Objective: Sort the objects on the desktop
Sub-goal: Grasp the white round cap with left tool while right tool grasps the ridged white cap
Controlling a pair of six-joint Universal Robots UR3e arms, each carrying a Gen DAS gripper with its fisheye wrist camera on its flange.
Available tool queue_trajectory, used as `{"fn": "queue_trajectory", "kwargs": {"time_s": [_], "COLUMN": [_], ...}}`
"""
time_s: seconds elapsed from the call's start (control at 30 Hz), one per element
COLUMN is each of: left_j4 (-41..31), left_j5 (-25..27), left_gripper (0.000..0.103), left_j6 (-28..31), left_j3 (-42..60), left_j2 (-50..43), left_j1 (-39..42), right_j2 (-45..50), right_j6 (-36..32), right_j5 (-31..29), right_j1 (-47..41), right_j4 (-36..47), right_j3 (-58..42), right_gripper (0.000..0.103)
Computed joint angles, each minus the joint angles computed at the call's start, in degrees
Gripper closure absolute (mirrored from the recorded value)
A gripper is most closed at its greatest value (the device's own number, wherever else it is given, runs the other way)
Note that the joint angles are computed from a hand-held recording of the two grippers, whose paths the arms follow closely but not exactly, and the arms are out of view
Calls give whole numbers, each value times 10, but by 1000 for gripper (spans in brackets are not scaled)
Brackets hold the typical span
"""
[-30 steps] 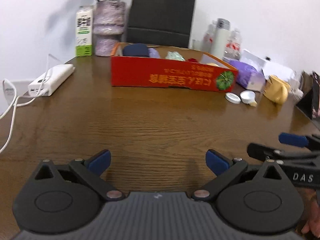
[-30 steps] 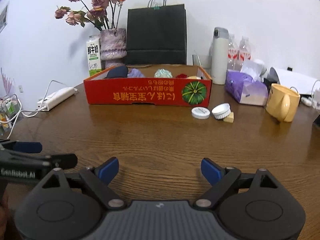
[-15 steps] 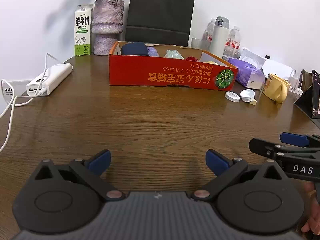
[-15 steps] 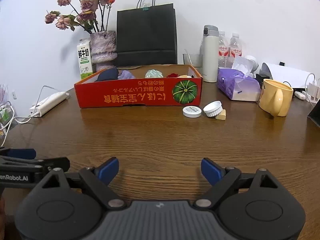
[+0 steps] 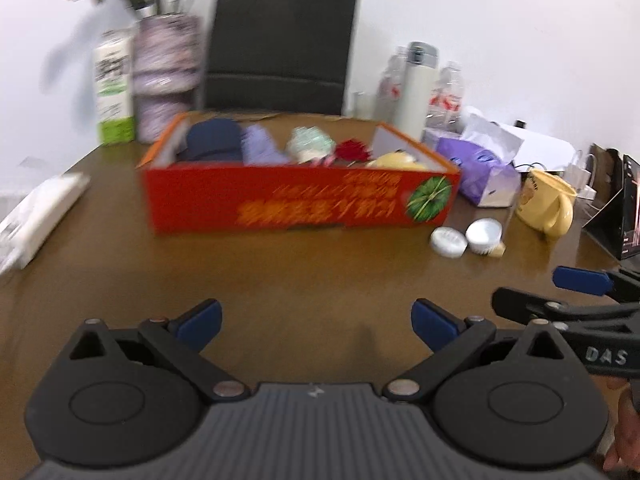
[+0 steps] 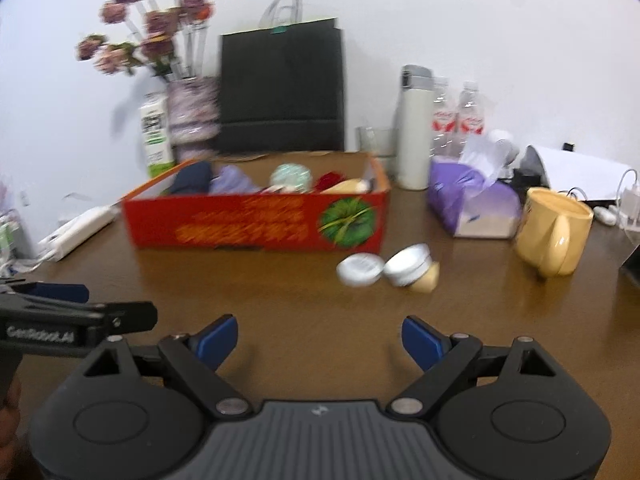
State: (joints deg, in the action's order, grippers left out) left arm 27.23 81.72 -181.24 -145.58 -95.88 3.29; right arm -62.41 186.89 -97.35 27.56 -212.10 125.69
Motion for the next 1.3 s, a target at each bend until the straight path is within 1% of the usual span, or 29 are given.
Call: {"fn": "queue_trajectory", "kwargs": {"time_s": [0.03,0.1,0.17,0.23,0.27,0.3,0.33,0.37,0.4,0.43,0.47,0.5,0.53,0.57,0.63,0.7,0.77,0.83,1.0,1.07,1.13,1.23,1.3], "left_j4": [-6,-32,-51,-80,-96,-107,-118,-132,-158,-183,-193,-203,-216,-210,-196,-183,-180,-162,-109,-89,-55,-14,4], "left_j5": [11,15,-5,-31,-26,-12,-7,-8,-7,-3,0,-4,-9,-3,-12,-13,5,16,43,59,60,68,65], "left_gripper": [0,4,6,6,6,6,6,6,7,9,10,13,21,27,53,63,63,63,64,63,63,64,64], "left_j6": [-1,-1,1,18,24,27,34,41,44,40,31,24,22,19,21,15,-1,-8,-35,-39,-39,-51,-48], "left_j3": [41,122,185,248,282,315,343,371,403,436,457,476,491,498,493,483,470,435,313,251,179,73,5], "left_j2": [-34,-93,-141,-185,-208,-231,-250,-268,-284,-298,-309,-320,-328,-335,-337,-334,-324,-305,-236,-196,-157,-92,-43], "left_j1": [-17,-42,-55,-67,-81,-98,-109,-117,-124,-132,-135,-136,-136,-140,-136,-135,-138,-135,-110,-97,-76,-42,-16], "right_j2": [4,20,33,52,58,63,69,73,75,79,81,82,82,81,81,83,85,84,91,89,86,84,79], "right_j6": [-5,-11,-6,-8,-15,-20,-28,-33,-32,-30,-30,-23,-10,-1,13,12,3,-7,-38,-41,-41,-41,-38], "right_j5": [12,25,36,68,85,96,110,123,135,138,150,163,181,198,229,230,220,223,205,208,213,207,205], "right_j1": [-18,-50,-77,-107,-120,-128,-136,-142,-149,-153,-159,-167,-179,-190,-207,-207,-196,-187,-146,-136,-123,-89,-64], "right_j4": [18,52,93,111,144,164,178,188,197,186,178,164,157,149,138,136,137,139,141,144,146,127,110], "right_j3": [-18,-61,-104,-136,-160,-176,-188,-195,-200,-198,-193,-186,-179,-172,-161,-161,-166,-165,-176,-176,-175,-166,-155], "right_gripper": [18,25,29,35,36,42,55,63,81,90,92,95,96,97,98,98,98,99,99,99,99,99,99]}}
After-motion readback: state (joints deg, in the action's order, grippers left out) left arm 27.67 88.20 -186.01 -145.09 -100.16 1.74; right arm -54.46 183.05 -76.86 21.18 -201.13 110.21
